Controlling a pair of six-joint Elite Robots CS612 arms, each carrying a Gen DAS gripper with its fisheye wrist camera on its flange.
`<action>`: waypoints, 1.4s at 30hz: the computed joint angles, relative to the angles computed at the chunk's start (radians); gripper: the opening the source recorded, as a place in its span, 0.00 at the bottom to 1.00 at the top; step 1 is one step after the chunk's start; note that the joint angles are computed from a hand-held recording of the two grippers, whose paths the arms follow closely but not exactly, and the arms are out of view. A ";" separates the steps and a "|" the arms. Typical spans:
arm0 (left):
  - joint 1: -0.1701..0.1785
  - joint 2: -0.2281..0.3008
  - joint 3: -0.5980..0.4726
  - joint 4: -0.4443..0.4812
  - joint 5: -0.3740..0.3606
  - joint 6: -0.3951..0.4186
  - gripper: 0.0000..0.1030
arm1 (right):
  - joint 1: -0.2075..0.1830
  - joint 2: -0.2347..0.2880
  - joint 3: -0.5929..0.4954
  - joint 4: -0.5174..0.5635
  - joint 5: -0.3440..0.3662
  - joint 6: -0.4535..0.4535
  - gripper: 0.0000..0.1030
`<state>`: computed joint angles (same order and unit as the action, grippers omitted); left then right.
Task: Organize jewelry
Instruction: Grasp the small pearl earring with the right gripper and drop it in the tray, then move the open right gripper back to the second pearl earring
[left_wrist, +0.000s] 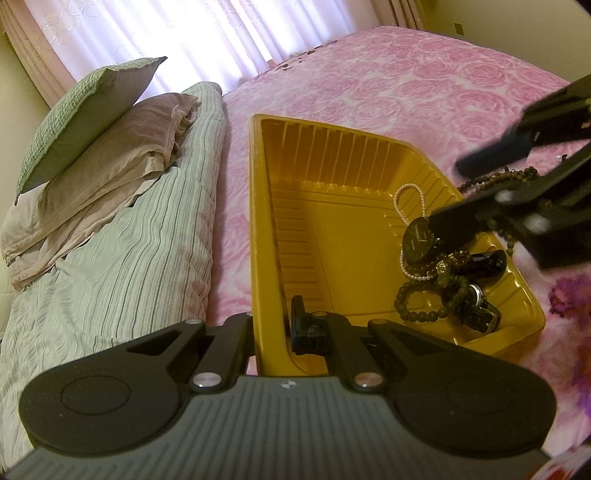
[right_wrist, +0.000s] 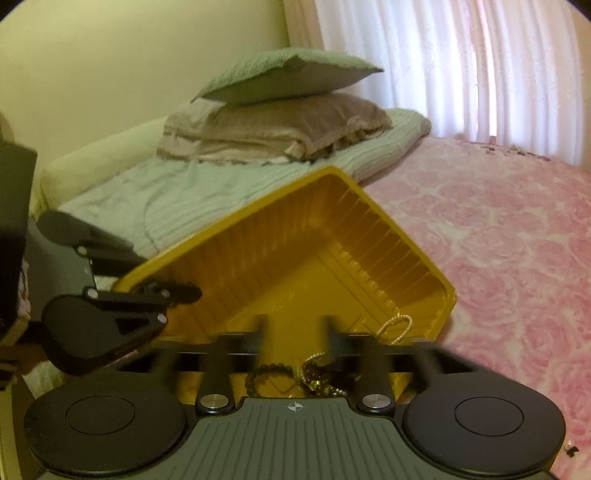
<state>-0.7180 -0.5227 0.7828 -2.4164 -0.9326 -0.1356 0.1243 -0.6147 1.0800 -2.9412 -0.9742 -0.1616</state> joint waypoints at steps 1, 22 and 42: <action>0.000 0.000 0.000 0.000 0.000 0.000 0.04 | -0.003 -0.002 0.005 -0.014 0.001 0.013 0.59; -0.002 0.001 -0.001 0.001 0.006 0.006 0.04 | -0.103 -0.083 0.233 -0.086 -0.296 0.255 0.59; -0.003 0.000 -0.001 0.003 0.010 0.005 0.04 | -0.109 0.005 0.099 -0.002 -0.421 0.139 0.37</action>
<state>-0.7206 -0.5230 0.7823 -2.4133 -0.9222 -0.1305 0.0150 -0.6099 1.1791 -2.9433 -1.3954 -0.0223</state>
